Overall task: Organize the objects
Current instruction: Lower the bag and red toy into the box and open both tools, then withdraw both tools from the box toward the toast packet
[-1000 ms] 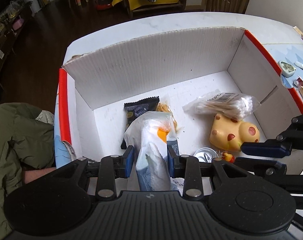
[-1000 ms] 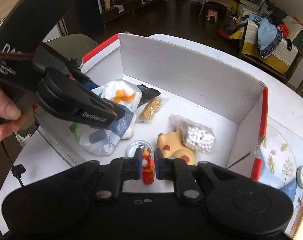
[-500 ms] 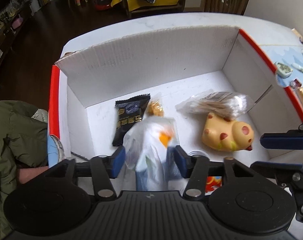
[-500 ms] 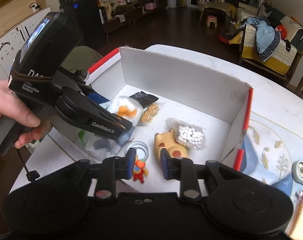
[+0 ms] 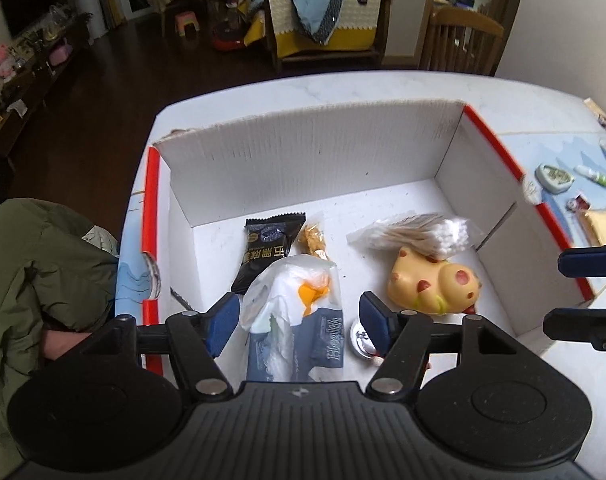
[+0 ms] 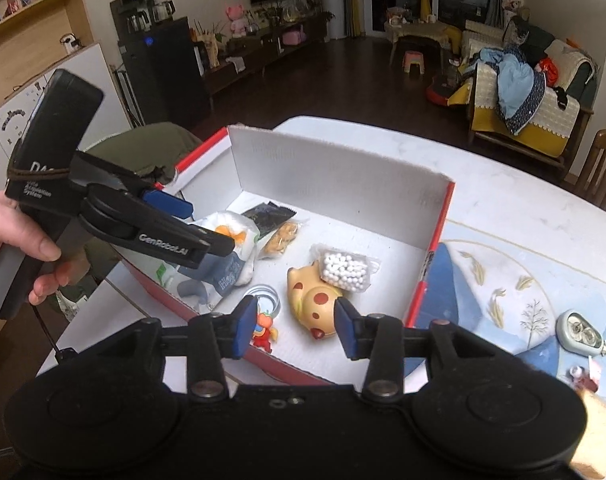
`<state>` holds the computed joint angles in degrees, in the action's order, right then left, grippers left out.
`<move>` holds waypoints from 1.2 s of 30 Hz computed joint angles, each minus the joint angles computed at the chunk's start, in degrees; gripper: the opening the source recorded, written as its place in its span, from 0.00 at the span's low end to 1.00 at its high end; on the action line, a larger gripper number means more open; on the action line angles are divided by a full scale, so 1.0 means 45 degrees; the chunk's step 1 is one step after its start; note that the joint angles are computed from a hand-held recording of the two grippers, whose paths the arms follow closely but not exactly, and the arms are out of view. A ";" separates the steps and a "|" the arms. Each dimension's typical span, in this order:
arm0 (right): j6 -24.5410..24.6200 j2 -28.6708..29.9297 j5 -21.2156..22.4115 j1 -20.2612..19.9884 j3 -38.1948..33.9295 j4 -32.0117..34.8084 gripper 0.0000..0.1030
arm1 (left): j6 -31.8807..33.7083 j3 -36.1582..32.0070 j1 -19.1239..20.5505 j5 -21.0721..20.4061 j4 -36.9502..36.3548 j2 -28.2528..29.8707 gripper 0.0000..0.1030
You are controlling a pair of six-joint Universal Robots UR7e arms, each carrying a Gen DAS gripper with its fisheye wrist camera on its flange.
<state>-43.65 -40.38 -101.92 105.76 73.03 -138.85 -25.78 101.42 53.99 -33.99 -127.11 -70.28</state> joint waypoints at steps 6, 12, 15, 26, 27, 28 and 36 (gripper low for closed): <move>-0.0247 -0.0460 0.0561 -0.0119 0.0260 0.0009 0.51 | -0.0344 0.0553 -0.0727 0.0281 -0.0434 -0.0398 0.63; -0.0462 -0.0926 0.1272 -0.0340 0.0382 0.0362 0.63 | -0.0999 0.0841 -0.1475 0.0341 -0.0654 -0.0530 0.63; -0.0553 -0.1195 0.1724 -0.0486 0.0327 0.0831 0.67 | -0.1327 0.0955 -0.1860 0.0383 -0.0901 -0.0499 0.63; -0.1533 -0.2212 0.2778 -0.1191 0.0558 0.1592 0.85 | -0.2636 0.0987 -0.2873 0.0777 -0.1149 0.0310 0.77; -0.1619 -0.2295 0.2793 -0.1268 0.0595 0.1608 0.87 | -0.2734 0.0943 -0.2926 0.0740 -0.1113 0.0431 0.77; -0.1689 -0.2364 0.2805 -0.1347 0.0608 0.1626 0.89 | -0.2799 0.0886 -0.2964 0.0668 -0.1086 0.0562 0.77; -0.2505 -0.3061 0.2858 -0.2156 0.0860 0.1552 0.98 | -0.2725 0.0419 -0.3227 0.0210 -0.1693 0.1807 0.83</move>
